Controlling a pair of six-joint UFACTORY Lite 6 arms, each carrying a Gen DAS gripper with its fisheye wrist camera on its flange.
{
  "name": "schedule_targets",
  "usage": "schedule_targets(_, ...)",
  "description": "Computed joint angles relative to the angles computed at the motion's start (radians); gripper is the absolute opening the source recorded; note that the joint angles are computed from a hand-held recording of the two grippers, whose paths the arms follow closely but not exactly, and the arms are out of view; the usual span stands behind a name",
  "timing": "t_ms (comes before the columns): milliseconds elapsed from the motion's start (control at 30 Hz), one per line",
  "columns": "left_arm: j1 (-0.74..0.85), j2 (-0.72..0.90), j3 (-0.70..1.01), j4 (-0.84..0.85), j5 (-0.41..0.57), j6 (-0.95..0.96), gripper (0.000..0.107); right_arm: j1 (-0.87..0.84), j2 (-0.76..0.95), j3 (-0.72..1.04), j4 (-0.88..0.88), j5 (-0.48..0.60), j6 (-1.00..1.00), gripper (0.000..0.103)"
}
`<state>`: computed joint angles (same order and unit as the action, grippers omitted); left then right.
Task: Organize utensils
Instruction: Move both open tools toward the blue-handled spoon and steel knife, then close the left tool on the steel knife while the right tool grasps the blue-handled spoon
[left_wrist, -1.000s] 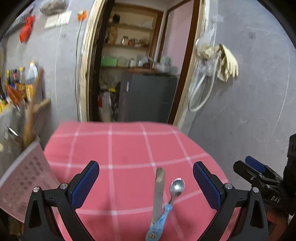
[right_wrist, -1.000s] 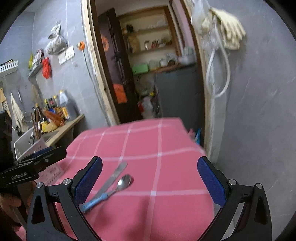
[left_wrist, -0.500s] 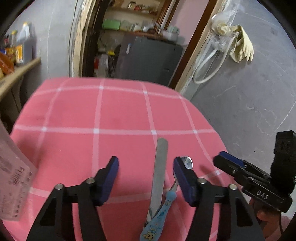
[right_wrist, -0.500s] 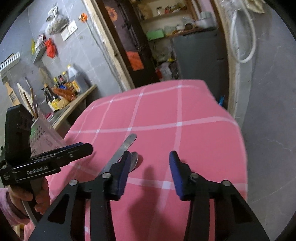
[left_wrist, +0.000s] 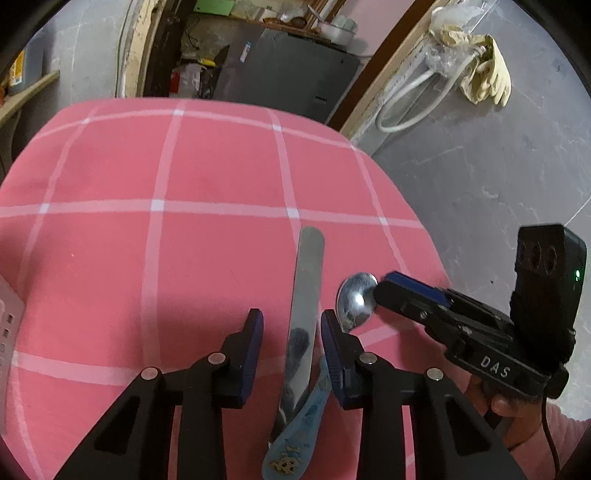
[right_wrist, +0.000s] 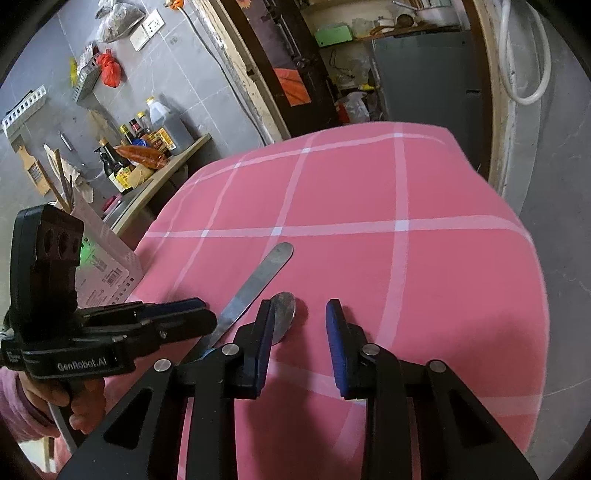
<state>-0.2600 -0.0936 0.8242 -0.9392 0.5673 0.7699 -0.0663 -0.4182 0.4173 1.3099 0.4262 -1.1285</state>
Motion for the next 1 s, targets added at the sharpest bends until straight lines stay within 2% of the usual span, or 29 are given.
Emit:
schedule_targets(300,-0.025,0.0,0.027,0.106,0.007,-0.092,0.028,0.013,0.073,0.033,0.043,0.029,-0.043,0.026)
schedule_targets(433,-0.062,-0.008,0.034,0.208,-0.012,-0.162,0.026,0.03,0.069,0.028,0.016,0.022,-0.01,0.007)
schedule_targets(500,-0.079,-0.005,0.047,0.263,-0.014,-0.209,0.026,0.019,0.051,0.016,0.014,0.035,0.001,0.006)
schedule_targets(633,-0.116,0.007,0.083,0.405,-0.006,-0.317,0.026,-0.003,-0.028,-0.024,-0.047,0.052,0.078,0.005)
schedule_targets(767,-0.182,0.022,0.122,0.587,-0.007,-0.466,0.026,-0.026,-0.164,-0.068,-0.223,0.074,0.259,0.005)
schedule_targets(900,-0.29,0.047,0.165,0.855,0.0,-0.689,0.024,-0.118,-0.293,-0.114,-0.328,0.17,0.362,0.005)
schedule_targets(967,-0.289,0.06,0.187,0.832,0.021,-0.674,0.016,-0.155,-0.346,-0.139,-0.358,0.205,0.387,0.005)
schedule_targets(1000,-0.288,0.06,0.19,0.827,0.026,-0.675,0.016,-0.171,-0.376,-0.152,-0.375,0.224,0.406,0.005)
